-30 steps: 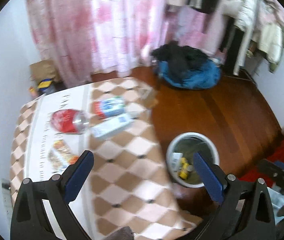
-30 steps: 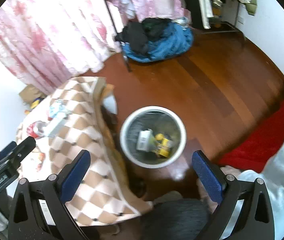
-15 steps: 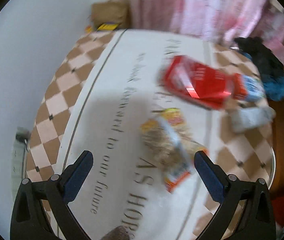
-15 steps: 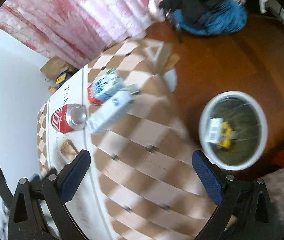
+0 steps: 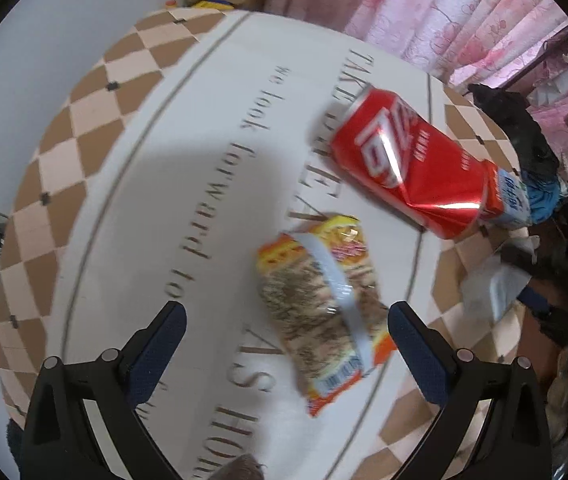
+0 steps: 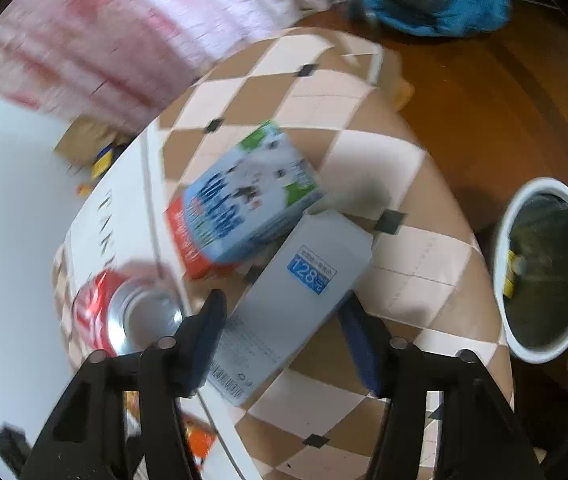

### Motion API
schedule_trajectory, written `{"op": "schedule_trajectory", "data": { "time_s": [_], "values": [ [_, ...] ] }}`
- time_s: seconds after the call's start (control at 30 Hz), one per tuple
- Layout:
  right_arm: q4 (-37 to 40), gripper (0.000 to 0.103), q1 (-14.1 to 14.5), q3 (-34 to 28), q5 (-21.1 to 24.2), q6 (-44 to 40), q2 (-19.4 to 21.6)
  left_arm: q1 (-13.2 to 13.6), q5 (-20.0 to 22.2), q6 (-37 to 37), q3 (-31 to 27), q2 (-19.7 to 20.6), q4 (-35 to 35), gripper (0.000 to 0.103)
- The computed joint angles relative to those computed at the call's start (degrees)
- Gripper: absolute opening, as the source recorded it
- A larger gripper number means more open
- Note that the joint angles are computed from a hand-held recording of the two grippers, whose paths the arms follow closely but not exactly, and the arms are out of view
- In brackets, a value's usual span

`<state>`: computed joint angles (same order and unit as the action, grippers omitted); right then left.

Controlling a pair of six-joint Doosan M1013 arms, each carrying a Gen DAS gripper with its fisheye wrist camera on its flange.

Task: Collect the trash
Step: 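Grasp the orange snack packet with the left tool while the right tool grasps the white barcode box, then carry the packet and box over the trash bin and open both tools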

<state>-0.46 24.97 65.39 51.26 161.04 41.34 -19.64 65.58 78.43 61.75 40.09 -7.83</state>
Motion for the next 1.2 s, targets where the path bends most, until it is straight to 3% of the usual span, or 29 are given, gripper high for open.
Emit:
{"op": "schedule_trajectory", "data": {
  "time_s": [0.17,0.3,0.37,0.47,0.5,0.67,0.73,1.03,1.2],
  "values": [
    [4.96,0.049,-0.19,1.84,4.13,-12.87,-2.05,0.29,2.09,0.15,-1.78,1.2,-5.96,0.103],
    [4.64,0.048,0.48,0.78,10.44,-19.69,-1.93,-0.32,5.07,-0.84,-4.46,3.44,-5.67,0.102],
    [3.61,0.049,0.75,0.07,12.66,-20.13,-1.55,-0.82,3.52,-1.73,-4.03,3.2,-3.56,0.1],
    [3.97,0.067,0.72,0.85,11.21,-17.6,-1.57,-1.43,2.39,-1.81,-3.58,2.73,-0.2,0.077],
    [3.48,0.068,0.78,1.07,10.63,-16.95,-1.63,-1.51,1.11,-1.14,-2.67,2.18,0.42,0.067],
    [-3.05,0.066,2.31,0.66,10.0,-12.06,-0.88,-1.67,-2.15,4.92,1.15,0.0,3.81,0.038],
    [-5.17,0.041,2.95,0.54,10.01,-11.68,-0.67,-1.32,-2.16,8.09,2.53,-0.89,3.93,0.037],
    [-3.7,0.04,5.71,-0.36,10.57,-19.91,-0.32,0.04,-4.85,12.42,7.25,-3.5,2.8,0.036],
    [-3.74,0.044,6.3,-0.41,10.88,-18.21,0.12,-0.07,-5.29,12.08,7.38,-3.52,3.47,0.036]
  ]
}}
